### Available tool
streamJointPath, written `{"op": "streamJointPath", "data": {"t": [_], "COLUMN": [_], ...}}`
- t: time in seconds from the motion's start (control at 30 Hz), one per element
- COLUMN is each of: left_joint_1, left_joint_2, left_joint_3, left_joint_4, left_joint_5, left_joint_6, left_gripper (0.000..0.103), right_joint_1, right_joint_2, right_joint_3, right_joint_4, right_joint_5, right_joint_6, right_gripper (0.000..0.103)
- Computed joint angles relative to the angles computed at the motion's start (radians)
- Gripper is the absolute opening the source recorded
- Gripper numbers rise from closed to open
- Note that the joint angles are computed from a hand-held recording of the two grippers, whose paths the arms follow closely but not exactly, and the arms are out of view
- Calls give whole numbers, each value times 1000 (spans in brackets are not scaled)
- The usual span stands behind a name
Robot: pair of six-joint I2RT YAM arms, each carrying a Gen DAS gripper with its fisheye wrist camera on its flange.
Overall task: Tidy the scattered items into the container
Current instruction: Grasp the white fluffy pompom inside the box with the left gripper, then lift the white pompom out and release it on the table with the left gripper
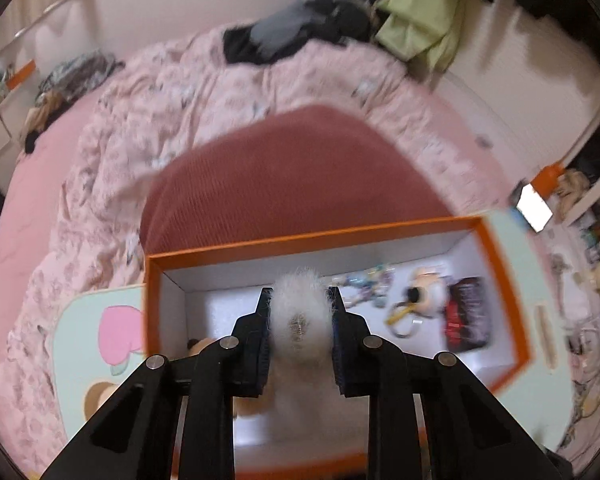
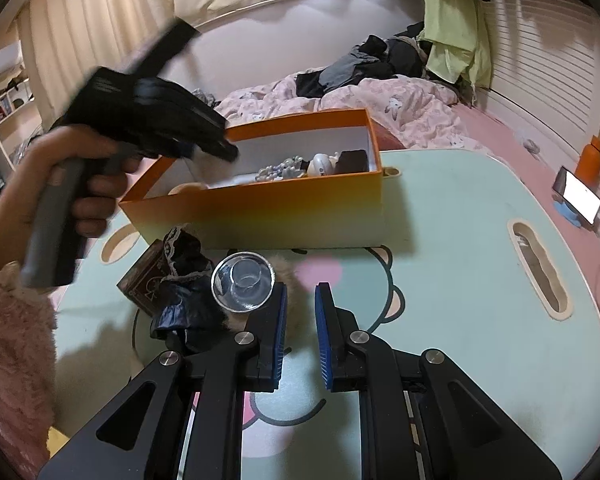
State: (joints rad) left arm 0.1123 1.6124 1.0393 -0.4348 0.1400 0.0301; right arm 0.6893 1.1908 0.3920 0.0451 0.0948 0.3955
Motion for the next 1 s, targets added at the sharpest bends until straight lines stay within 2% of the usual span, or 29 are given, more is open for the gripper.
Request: {"op": "streamJointPath", "data": {"t": [0.2, 0.3, 0.37, 0.43, 0.67, 0.9, 1.0], "left_joint_1": [96, 157, 183, 206, 289, 336, 313], "left_joint_2": [-275, -348, -365, -375, -345, -252, -273], "left_joint_3": [-187, -272, -327, -380, -488, -536, -569], "left_joint_4": [-59, -88, -77, -28, 137, 205, 229], "left_joint_5": [169, 228, 223, 199, 215, 316, 314], "left_joint_6": [111, 181, 211, 208, 190, 191, 191], "left_gripper": [23, 23, 23, 23, 24, 25, 38], "right_joint_1": [-36, -41, -40, -39, -30, -20, -20], "right_joint_2": [-1, -4, 5, 15, 17, 10, 0], "right_joint_3": [-9, -9, -5, 0, 2, 21, 36], "right_joint_4": [11, 12, 11, 11, 8, -16, -30], "right_joint_5": [-38, -42, -47, -52, -43, -49, -53], "right_joint_6": [20, 25, 27, 25, 21, 12, 8], "right_gripper": [15, 15, 15, 15, 15, 15, 15]}}
